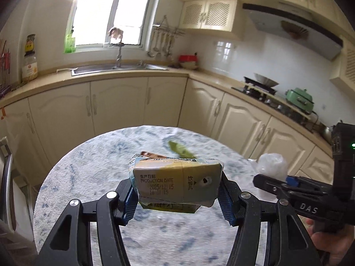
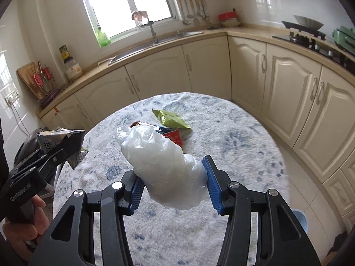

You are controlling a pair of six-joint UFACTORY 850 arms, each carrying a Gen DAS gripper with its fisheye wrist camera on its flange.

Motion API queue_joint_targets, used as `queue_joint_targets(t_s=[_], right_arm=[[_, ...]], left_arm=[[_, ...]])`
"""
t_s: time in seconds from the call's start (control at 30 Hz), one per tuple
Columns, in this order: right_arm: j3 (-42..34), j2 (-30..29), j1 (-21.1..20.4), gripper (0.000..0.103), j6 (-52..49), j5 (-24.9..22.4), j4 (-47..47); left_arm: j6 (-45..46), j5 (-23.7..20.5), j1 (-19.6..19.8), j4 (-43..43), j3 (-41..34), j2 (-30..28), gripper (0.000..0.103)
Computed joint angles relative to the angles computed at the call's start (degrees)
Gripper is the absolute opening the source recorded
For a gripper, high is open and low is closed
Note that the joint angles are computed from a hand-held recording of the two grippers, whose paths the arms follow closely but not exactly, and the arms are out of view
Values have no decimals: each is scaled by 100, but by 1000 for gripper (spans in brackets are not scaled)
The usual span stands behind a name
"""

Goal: Collect trash
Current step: 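Carry the milk carton and plastic bag with both tools toward the bin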

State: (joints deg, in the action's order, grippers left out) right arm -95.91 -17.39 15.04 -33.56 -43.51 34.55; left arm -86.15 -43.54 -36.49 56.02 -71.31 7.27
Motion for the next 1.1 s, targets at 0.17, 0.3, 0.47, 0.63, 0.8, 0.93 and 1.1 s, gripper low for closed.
queue_joint_targets(t_s=[0.17,0.3,0.47,0.63,0.8,0.93,1.1], right_arm=[[188,262,-329,51,-205,34,170],[271,422,-647,51,-288,59,270],[392,588,-1146,51,-323,140,322],[486,660,-1712,51,-208,213,217],[556,583,-2309,51,97,262,-86],[588,382,-2702,51,448,282,-418],[466,-128,-3068,51,820,160,-667]], left_arm=[[-482,-340,-863,430,174,149,57],[-437,-421,-1234,509,-217,-174,57],[-60,-123,-1348,408,-817,-718,57],[604,321,-1366,19,-1602,-1401,57],[2049,892,-1216,-1307,-2682,-2398,57],[3620,914,-1093,-2858,-3814,-3375,57],[5149,172,-968,-4461,-5794,-4925,57]])
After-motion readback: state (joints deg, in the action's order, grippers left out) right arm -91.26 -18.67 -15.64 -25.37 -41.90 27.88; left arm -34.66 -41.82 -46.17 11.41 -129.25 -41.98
